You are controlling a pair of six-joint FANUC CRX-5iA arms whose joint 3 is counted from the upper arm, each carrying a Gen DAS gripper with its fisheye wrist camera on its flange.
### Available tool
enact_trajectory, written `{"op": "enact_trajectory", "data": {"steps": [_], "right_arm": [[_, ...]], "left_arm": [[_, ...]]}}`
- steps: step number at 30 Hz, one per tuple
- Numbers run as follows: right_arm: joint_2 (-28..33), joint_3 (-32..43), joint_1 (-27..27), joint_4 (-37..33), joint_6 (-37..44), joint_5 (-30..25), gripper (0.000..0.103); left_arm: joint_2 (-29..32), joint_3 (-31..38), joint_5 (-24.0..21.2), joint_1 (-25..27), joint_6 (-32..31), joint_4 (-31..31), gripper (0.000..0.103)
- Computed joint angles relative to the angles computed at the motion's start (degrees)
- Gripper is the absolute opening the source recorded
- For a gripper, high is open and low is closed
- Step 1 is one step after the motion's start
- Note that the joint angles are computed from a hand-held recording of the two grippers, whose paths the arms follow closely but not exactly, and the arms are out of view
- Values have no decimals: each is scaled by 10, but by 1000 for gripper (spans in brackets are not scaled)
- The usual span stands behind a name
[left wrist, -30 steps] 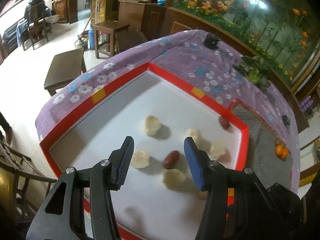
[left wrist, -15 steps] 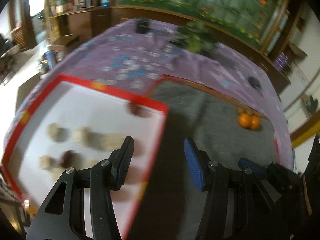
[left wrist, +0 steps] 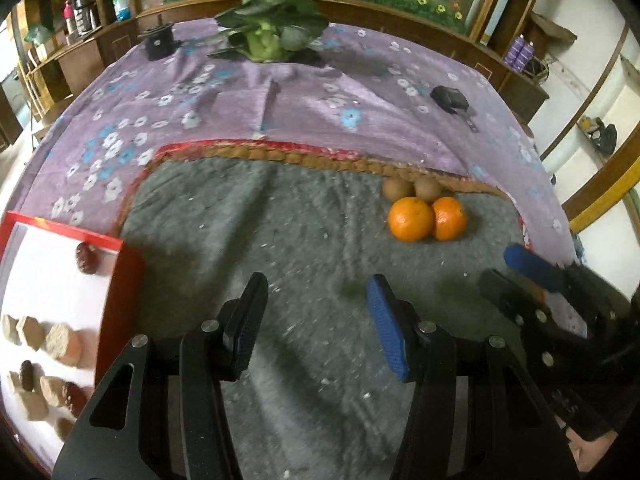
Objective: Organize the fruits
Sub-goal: 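Move both open grippers back over the mat, then grasp an orange on the mat with the right gripper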
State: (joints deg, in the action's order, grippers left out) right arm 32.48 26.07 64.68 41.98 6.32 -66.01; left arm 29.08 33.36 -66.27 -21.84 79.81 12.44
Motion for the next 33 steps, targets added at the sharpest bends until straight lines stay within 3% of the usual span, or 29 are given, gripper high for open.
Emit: {"op": "enact_trajectory", "data": {"steps": [7, 10, 11, 16, 19, 30, 33], "right_arm": [[32, 43, -32, -34, 99, -6, 45], [30, 38, -46, -55, 121, 24, 45], [27, 32, -50, -59, 124, 35, 39], [7, -2, -50, -53, 99, 62, 33], [-13, -31, -35, -15, 70, 43, 33], [-45, -80, -18, -17, 5, 9, 33], [-45, -88, -20, -16, 0, 18, 34]], "left_arm": [[16, 23, -13, -4, 4, -5, 52], [22, 31, -16, -5, 5, -3, 52], [25, 35, -17, -6, 6, -4, 52], [46, 62, -31, -12, 9, 2, 52], [51, 69, -27, -17, 9, 6, 52], [106, 155, -40, -53, 25, -26, 52], [119, 170, -44, -57, 27, -29, 59]]}}
